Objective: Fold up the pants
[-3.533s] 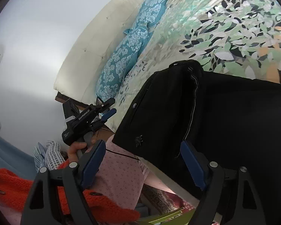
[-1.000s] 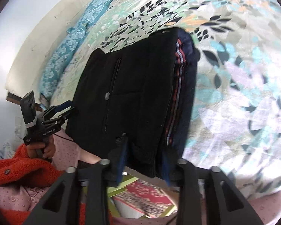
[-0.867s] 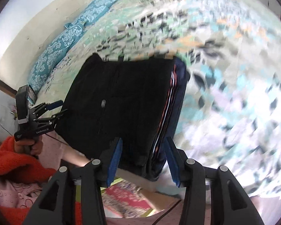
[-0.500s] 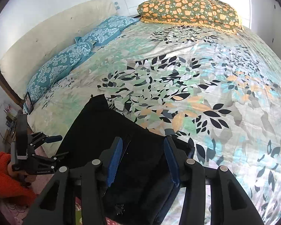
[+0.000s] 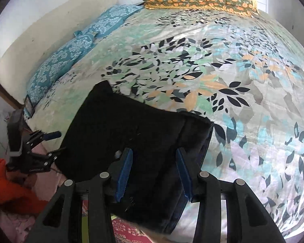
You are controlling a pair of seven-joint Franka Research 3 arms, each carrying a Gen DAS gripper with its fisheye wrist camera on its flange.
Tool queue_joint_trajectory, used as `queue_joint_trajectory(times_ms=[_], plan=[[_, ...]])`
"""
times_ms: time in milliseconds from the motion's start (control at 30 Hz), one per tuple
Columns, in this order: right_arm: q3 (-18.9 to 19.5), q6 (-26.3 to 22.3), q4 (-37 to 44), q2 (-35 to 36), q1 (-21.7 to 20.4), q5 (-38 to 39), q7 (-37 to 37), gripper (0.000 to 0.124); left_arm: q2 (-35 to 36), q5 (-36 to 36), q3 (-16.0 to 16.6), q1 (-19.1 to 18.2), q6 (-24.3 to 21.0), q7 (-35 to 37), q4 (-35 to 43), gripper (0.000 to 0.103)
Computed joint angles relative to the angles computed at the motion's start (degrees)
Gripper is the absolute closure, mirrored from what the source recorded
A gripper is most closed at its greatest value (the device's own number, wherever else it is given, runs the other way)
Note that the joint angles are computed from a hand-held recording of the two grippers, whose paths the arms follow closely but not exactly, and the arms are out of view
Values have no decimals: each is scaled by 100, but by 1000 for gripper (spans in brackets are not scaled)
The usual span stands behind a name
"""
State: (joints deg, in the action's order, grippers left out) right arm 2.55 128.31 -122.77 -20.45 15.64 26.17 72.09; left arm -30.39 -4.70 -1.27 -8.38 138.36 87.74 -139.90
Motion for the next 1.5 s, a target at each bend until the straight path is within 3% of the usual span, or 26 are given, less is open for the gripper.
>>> queue_joint_trajectory(times_ms=[200, 300, 433, 567, 633, 700, 733, 800, 900, 1033, 1133, 1233, 1300, 1367, 1400, 1467, 1500], plan=[[187, -520, -663, -534, 137, -164, -31, 80, 41, -179, 38, -150, -123, 246, 1, 28], [154, -388, -1073, -667, 185, 4, 105, 82, 72, -53, -51, -131, -172, 327, -48, 25], [251, -978, -917, -373, 62, -385, 598, 84, 65, -387, 123, -166, -264, 348, -73, 21], [-46, -840, -967, -689, 197, 219, 256, 83, 0, -610, 197, -91, -332, 377, -57, 21], [-240, -753, -975, -880, 204, 656, 69, 65, -118, -652, 257, -24, -184, 415, -79, 21], [-367, -440, -991, -990, 109, 960, -64, 43, -72, -884, 465, 17, -95, 442, 25, 13], [-414, -233, -990, -969, 28, 1058, -84, 38, 36, -1066, 609, 36, -106, 464, 135, 12], [-631, -112, -884, -680, -63, 1358, -152, 37, 357, -1560, 908, 6, -328, 676, 421, 11], [-987, -516, -593, 102, -202, 2060, -165, 37, 992, -2403, 1263, -14, -858, 1107, 878, 11], [-1103, -1366, -153, 1046, -446, 2616, -401, 38, 1461, -3100, 1283, 124, -1232, 1450, 1136, 11], [-965, -1472, -83, 1242, -592, 3110, -841, 38, 1665, -3601, 1213, 236, -1474, 1681, 1165, 10], [-733, -1643, 46, 1448, -699, 3438, -904, 38, 1651, -3645, 901, 353, -1279, 1798, 1109, 7], [-536, -1481, 75, 1435, -689, 3334, -963, 38, 1776, -3743, 737, 395, -1465, 1905, 1264, 11], [-439, -1376, 72, 1421, -663, 3354, -944, 49, 1830, -3363, 434, 493, -1464, 1646, 1376, 36], [-444, -1377, -33, 1359, -675, 3417, -942, 66, 1789, -3038, 245, 561, -1327, 1491, 1375, 44], [-446, -1338, -95, 1266, -676, 3541, -938, 74, 1665, -2831, 124, 633, -1259, 1366, 1372, 74], [-448, -1333, -87, 1239, -672, 3567, -937, 77, 1631, -2910, 158, 644, -1328, 1379, 1403, 78]])
